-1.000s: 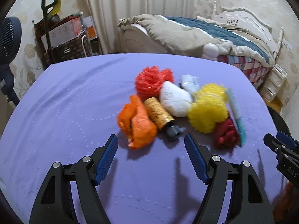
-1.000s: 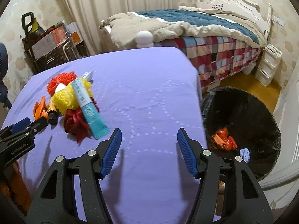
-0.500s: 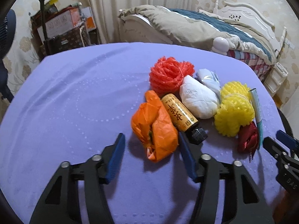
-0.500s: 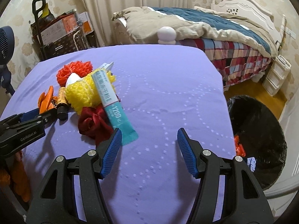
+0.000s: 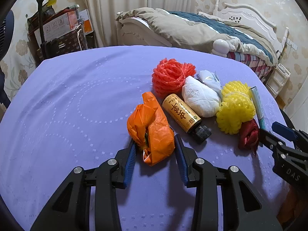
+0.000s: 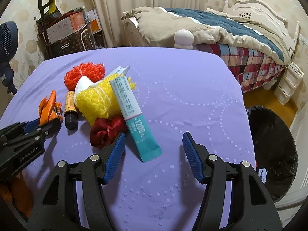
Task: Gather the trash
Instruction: 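Move both tools back to the pile toward the orange bag and teal tube, then grasp the orange bag with the left tool while the right tool grasps the teal tube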
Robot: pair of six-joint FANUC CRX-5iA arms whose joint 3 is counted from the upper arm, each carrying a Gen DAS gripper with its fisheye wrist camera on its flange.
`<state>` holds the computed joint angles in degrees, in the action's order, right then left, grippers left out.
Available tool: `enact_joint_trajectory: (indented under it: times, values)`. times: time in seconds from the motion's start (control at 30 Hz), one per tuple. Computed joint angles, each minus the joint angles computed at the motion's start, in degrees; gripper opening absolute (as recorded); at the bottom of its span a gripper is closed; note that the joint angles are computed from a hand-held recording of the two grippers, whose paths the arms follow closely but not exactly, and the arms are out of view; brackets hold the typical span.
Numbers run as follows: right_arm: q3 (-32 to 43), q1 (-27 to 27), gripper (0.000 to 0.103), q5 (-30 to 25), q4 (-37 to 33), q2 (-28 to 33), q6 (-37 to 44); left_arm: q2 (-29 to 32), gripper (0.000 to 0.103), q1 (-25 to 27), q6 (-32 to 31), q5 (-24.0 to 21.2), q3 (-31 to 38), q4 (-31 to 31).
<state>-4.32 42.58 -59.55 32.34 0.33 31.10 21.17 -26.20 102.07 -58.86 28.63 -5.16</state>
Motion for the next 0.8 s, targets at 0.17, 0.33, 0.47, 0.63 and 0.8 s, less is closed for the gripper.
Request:
enact_joint_trajectory:
  times: [0.17, 0.33, 0.47, 0.63, 0.8]
  values:
    - [1.18, -0.39, 0.044, -0.03, -1.02, 0.94, 1.05, -0.29, 0.039, -0.04, -0.21, 0.87, -0.50, 0.20]
    - [1.91, -0.37, 0.024, -0.36, -2.10, 1.42, 2.57, -1.37, 0.039, 0.41, -0.52, 2.36, -2.29, 1.27]
    - [1.21, 0.04, 0.021, -0.33, -1.32, 0.80, 1.54, -2.23, 0.039, 0.61, -0.56, 3.14, -3.47, 1.69]
    - [0.02, 0.18, 0.007, -0.22, -1.47, -0.38, 0.45, -3.15, 0.039, 0.57, -0.41, 3.50, -4.50, 1.97]
    - [-0.85, 0.05, 0.007, -0.26, -1.59, -1.22, -0.50, -3.74, 0.039, 0.10, -0.79, 3.99, -5.21, 2.31]
